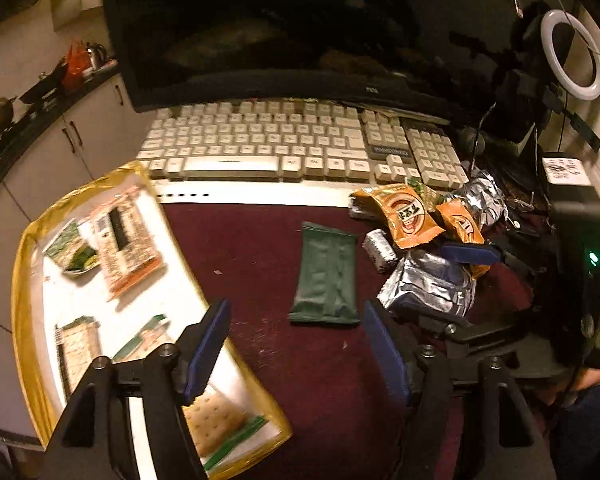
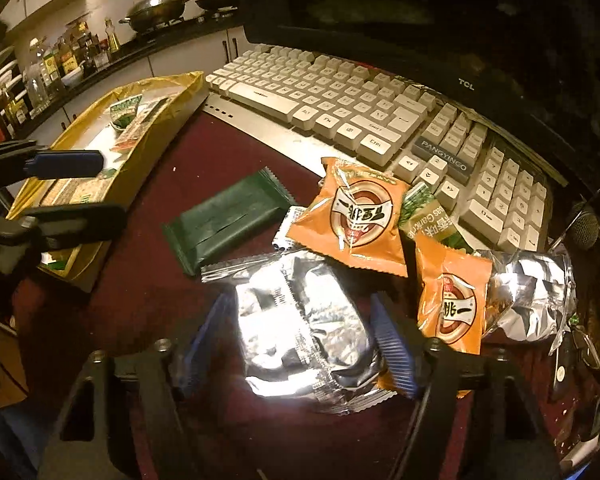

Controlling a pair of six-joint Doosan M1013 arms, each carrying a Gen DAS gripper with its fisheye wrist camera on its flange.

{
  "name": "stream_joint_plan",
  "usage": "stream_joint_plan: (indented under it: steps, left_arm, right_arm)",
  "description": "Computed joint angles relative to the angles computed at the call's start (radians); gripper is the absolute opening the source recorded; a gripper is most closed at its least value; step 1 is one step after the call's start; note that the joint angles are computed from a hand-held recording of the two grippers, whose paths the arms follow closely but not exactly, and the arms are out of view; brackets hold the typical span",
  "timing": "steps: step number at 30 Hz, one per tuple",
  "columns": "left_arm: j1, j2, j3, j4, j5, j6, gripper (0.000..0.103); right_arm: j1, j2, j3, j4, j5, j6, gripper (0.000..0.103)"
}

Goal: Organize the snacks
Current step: 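Move both grippers back to the snack pile beside the keyboard, then grasp the dark green pack with the left gripper while the right grasps the silver foil bag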

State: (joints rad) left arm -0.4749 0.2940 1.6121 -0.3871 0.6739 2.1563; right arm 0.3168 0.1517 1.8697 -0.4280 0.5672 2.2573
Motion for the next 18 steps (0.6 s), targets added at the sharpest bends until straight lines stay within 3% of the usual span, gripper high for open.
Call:
stream_joint_plan:
  steps: [5, 12, 18]
  left_arm:
    - [-0.019, 0.045, -0.052, 0.047, 0.075, -0.069, 0.074]
    - [-0.038, 0.081, -0.089, 0.092, 0.123, -0.122, 0.074]
    - [-0.068, 0.106, -0.107, 0.199, 0.099, -0.200, 0.073]
  right_arm:
    - [-0.011, -0.029, 0.030, -0.033, -0.040, 0.064, 0.059]
    - [-0.108, -0.122, 0.121, 0.207, -0.292, 0.054, 0.059]
    - [-0.118, -0.132, 0.134, 0.156, -0.326, 0.165, 0.059]
